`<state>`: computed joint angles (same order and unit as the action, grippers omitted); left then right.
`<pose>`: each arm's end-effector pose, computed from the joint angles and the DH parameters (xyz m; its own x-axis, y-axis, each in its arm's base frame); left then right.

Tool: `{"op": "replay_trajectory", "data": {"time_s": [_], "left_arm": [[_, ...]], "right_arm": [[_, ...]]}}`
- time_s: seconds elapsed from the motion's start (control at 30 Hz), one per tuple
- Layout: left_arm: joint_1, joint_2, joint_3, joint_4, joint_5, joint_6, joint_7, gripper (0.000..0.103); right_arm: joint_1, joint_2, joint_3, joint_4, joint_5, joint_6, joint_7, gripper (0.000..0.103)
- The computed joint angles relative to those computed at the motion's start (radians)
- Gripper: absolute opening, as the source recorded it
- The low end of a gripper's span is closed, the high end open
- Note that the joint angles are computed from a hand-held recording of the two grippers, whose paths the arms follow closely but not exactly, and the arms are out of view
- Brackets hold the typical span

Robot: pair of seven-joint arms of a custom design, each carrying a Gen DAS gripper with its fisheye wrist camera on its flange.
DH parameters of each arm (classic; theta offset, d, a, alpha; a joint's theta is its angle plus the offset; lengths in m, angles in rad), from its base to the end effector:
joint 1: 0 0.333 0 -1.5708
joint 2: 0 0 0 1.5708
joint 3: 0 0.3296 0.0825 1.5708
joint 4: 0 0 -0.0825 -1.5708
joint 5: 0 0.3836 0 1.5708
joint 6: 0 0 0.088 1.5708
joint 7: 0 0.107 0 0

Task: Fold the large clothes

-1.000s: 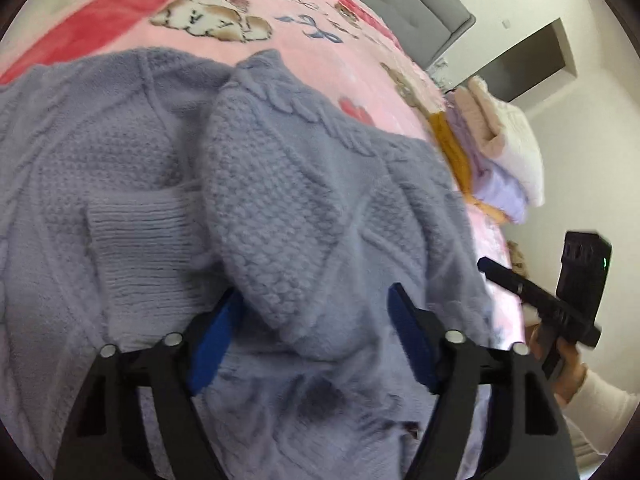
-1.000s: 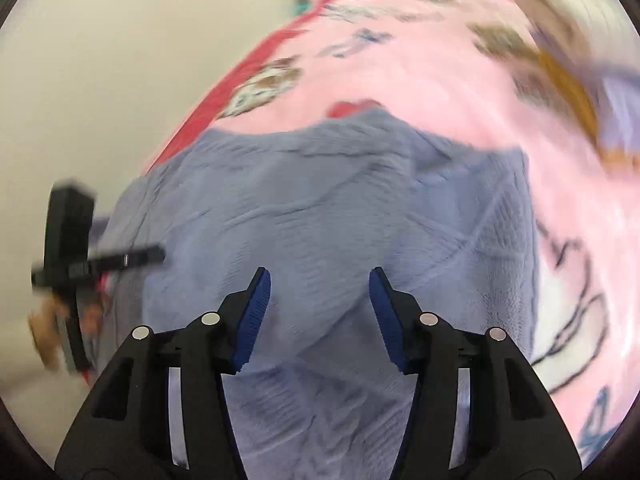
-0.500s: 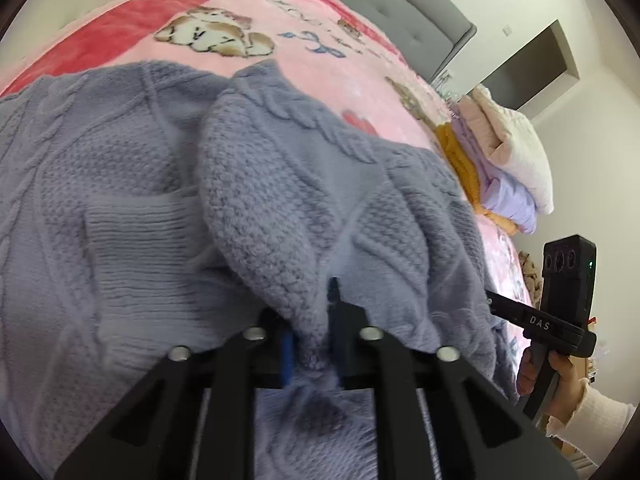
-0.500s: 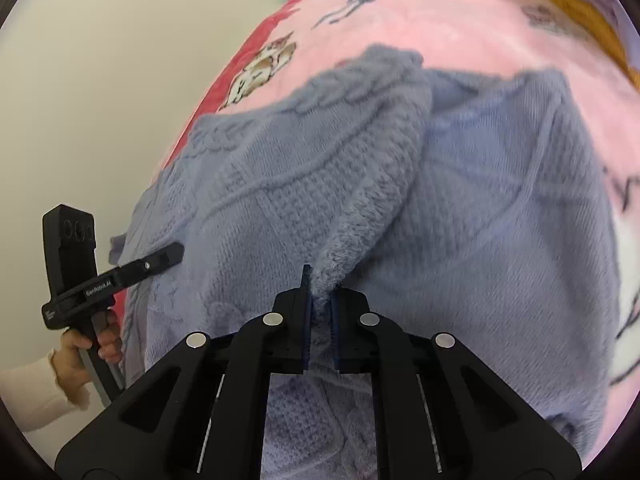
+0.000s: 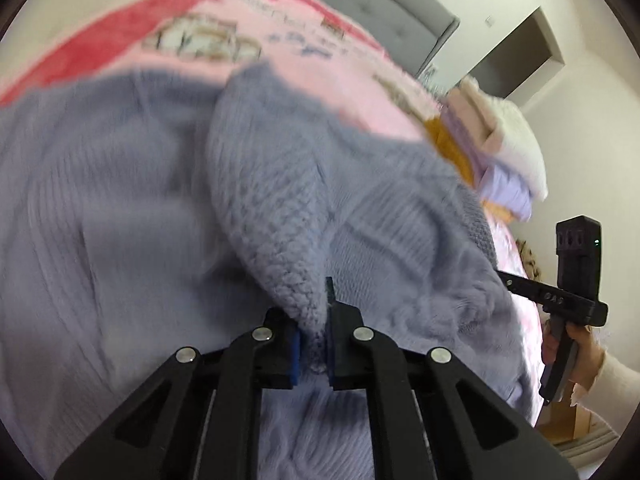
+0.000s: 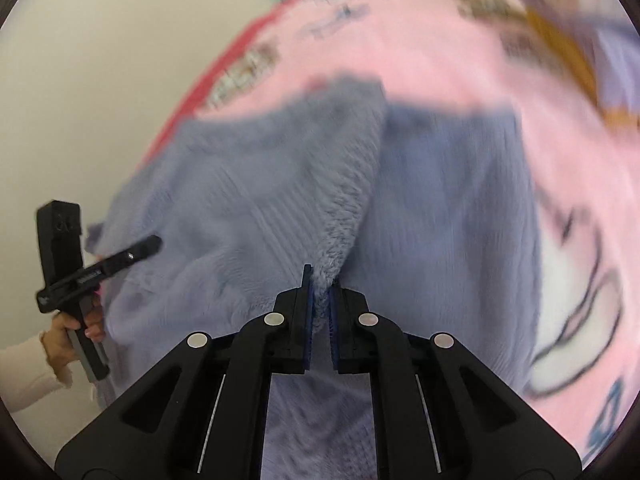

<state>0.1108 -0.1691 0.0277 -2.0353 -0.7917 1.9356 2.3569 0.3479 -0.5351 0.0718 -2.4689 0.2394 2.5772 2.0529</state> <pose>0.5197 0.0240 0.5581 -0.4398 -0.7414 0.5069 -0.8653 0.1984 -0.4604 0.3885 0.1736 0.5658 -0.0931 -0.8955 -0.4352 -0.8519 0.2979 -0.4308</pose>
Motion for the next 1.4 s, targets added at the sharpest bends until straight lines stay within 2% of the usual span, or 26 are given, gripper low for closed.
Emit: {"op": "replay_trajectory", "data": {"time_s": [0.07,0.13,0.17,0.2,0.23,0.27,0.3,0.33,0.43,0.5,0.57,0.67,0.83,1.0,1.1,1.17,1.27,1.33,1.37,1.4], "left_arm": [[0.006,-0.009,0.009,-0.018,-0.017,0.000,0.001,0.011],[0.008,-0.004,0.010,-0.005,-0.016,-0.016,-0.009,0.014],[0.008,-0.003,0.007,0.010,0.001,-0.019,-0.019,0.018],[0.010,-0.013,-0.001,0.017,0.030,0.002,-0.033,0.030],[0.010,-0.021,0.000,0.021,0.036,0.013,-0.033,0.040],[0.009,-0.041,0.008,0.020,0.019,0.027,-0.010,0.046],[0.007,-0.057,0.015,0.020,0.008,0.036,0.005,0.050],[0.005,-0.081,0.020,0.021,0.005,0.046,0.024,0.059],[-0.020,-0.108,0.043,0.038,-0.013,0.000,0.105,0.068],[-0.043,-0.105,0.044,0.059,0.020,-0.079,0.200,0.069],[-0.056,-0.087,0.032,0.069,0.067,-0.141,0.260,0.069],[-0.059,-0.062,0.005,0.051,0.113,-0.143,0.276,0.069],[-0.053,-0.061,0.000,0.002,0.126,-0.109,0.334,0.069],[-0.053,-0.095,-0.004,-0.062,0.140,-0.064,0.368,0.069],[-0.062,-0.109,-0.006,-0.092,0.139,-0.021,0.387,0.069],[-0.066,-0.113,-0.007,-0.091,0.146,-0.015,0.374,0.069],[-0.069,-0.107,-0.008,-0.036,0.168,-0.052,0.306,0.069],[-0.073,-0.105,-0.016,0.014,0.185,-0.040,0.271,0.072],[-0.078,-0.099,-0.009,0.032,0.165,-0.036,0.278,0.075],[-0.084,-0.087,0.002,0.060,0.120,-0.029,0.288,0.083]], "right_arm": [[0.010,-0.008,0.008,-0.039,0.014,0.003,0.013,0.010],[0.012,-0.030,0.015,-0.078,0.030,0.066,0.045,0.019],[0.008,-0.038,0.019,-0.080,0.028,0.082,0.061,0.030],[0.000,-0.052,0.030,-0.085,0.017,0.107,0.077,0.044],[0.006,-0.067,0.027,-0.089,0.012,0.125,0.074,0.049],[0.007,-0.085,0.031,-0.090,-0.004,0.133,0.069,0.053],[0.001,-0.100,0.044,-0.082,-0.035,0.146,0.060,0.055],[0.008,-0.106,0.043,-0.074,-0.052,0.154,0.043,0.056],[0.094,-0.076,0.001,-0.008,-0.081,0.160,-0.110,0.057],[0.151,-0.018,-0.021,0.063,-0.097,0.100,-0.253,0.056],[0.172,0.022,-0.024,0.097,-0.092,0.068,-0.355,0.056],[0.186,0.079,-0.026,0.125,-0.048,0.028,-0.466,0.056],[0.128,0.107,0.045,0.114,-0.091,-0.041,-0.480,0.057],[0.097,0.097,0.100,0.047,-0.181,0.019,-0.463,0.059],[0.095,0.105,0.110,0.033,-0.229,0.051,-0.468,0.062],[0.111,0.115,0.083,0.042,-0.193,0.058,-0.470,0.063],[0.142,0.097,0.026,0.060,-0.066,0.059,-0.457,0.063],[0.148,0.064,0.006,0.053,0.001,0.107,-0.441,0.064],[0.145,0.051,-0.001,0.047,0.023,0.142,-0.433,0.070],[0.151,0.039,-0.021,0.041,0.061,0.199,-0.431,0.076]]}}
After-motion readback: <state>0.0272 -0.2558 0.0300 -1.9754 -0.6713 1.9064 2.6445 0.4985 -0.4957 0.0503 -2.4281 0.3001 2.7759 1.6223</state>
